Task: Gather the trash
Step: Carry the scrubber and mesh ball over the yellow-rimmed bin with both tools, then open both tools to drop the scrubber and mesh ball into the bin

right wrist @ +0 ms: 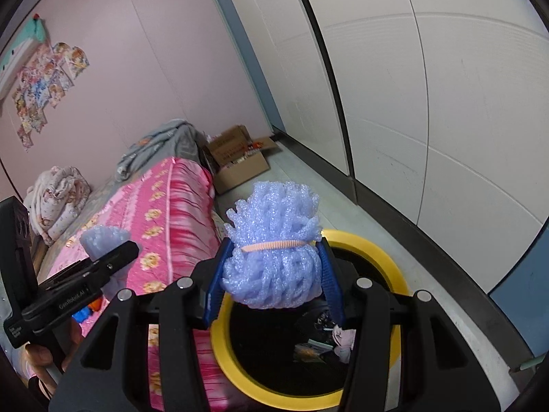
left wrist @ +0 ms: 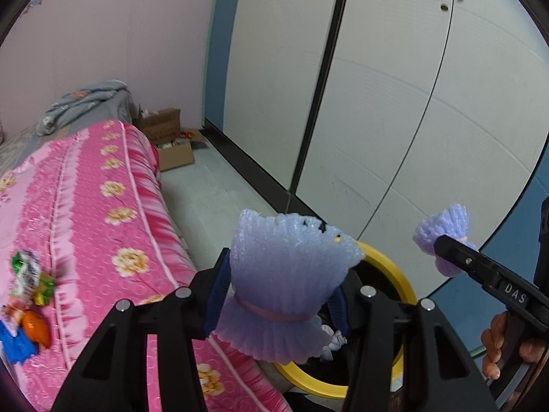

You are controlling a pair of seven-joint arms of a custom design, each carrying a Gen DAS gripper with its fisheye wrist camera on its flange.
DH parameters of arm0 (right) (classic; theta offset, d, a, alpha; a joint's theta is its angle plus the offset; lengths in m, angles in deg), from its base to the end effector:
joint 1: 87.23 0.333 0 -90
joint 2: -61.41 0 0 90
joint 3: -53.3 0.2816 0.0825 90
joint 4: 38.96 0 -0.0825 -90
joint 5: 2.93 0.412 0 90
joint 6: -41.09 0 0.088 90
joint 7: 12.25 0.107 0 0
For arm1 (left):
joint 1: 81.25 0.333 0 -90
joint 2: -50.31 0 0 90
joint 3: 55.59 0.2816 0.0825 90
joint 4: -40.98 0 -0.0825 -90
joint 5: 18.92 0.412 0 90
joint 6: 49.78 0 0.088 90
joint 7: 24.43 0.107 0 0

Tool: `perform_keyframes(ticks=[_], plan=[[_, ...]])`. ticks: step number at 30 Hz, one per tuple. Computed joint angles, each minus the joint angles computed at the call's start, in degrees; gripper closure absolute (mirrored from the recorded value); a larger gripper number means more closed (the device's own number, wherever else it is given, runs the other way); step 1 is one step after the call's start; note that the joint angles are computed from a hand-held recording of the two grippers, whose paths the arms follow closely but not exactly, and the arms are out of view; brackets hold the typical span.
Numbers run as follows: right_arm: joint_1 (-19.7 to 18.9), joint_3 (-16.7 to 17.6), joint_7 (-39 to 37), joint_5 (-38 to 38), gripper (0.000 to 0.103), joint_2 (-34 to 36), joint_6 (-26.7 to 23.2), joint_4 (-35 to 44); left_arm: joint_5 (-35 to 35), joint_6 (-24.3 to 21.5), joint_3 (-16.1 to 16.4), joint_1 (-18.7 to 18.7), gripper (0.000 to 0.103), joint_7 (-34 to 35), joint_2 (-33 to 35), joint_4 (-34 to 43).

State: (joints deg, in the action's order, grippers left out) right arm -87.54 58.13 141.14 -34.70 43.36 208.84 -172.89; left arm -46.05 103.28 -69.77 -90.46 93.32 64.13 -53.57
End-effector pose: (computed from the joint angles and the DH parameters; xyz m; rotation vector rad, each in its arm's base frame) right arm 0.5281 0.0777 0.5138 -1.1330 1.9788 -0.6599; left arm 0.6539 -0.2506 0.5217 -1.3156 2.2793 -1.1600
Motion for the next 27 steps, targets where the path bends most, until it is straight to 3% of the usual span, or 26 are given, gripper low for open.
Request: perform_keyframes(ticks=[7,11,15,23,27], plan=[[-0.96,-0.3,2.24,-0.65,0.056,3.85,0.01,-0.02,3.63,-2.43,-0.02,-1.54,0.055,-1.79,5.27,3.65],[-1.65,0.97,7.15,-4.83,0.056,3.87,-5.23,-0.31,5.33,-3.91,-0.17,-2.03,0.055,-2.44,6.86,4.48],[0.6,-1.49,6.17,-2.31,0.056,4.75,-5.31,-1.02,5.93,-4.5,-0.54,-2.29,0.055,-2.32,6.89,4.11],[-0.96,-0.43,11.77,-7.72,0.052,3.02,-4.75,-2.23,2.27,-4.42,-1.88,-1.66,0.054,0.29,4.78,2.46],[-1.45,0.01,14.2,-9.35,0.049,1.89,-5.15,-2.92,2.3,-3.94,-1.44,-2.16,0.046,0.22,4.15,1.77]])
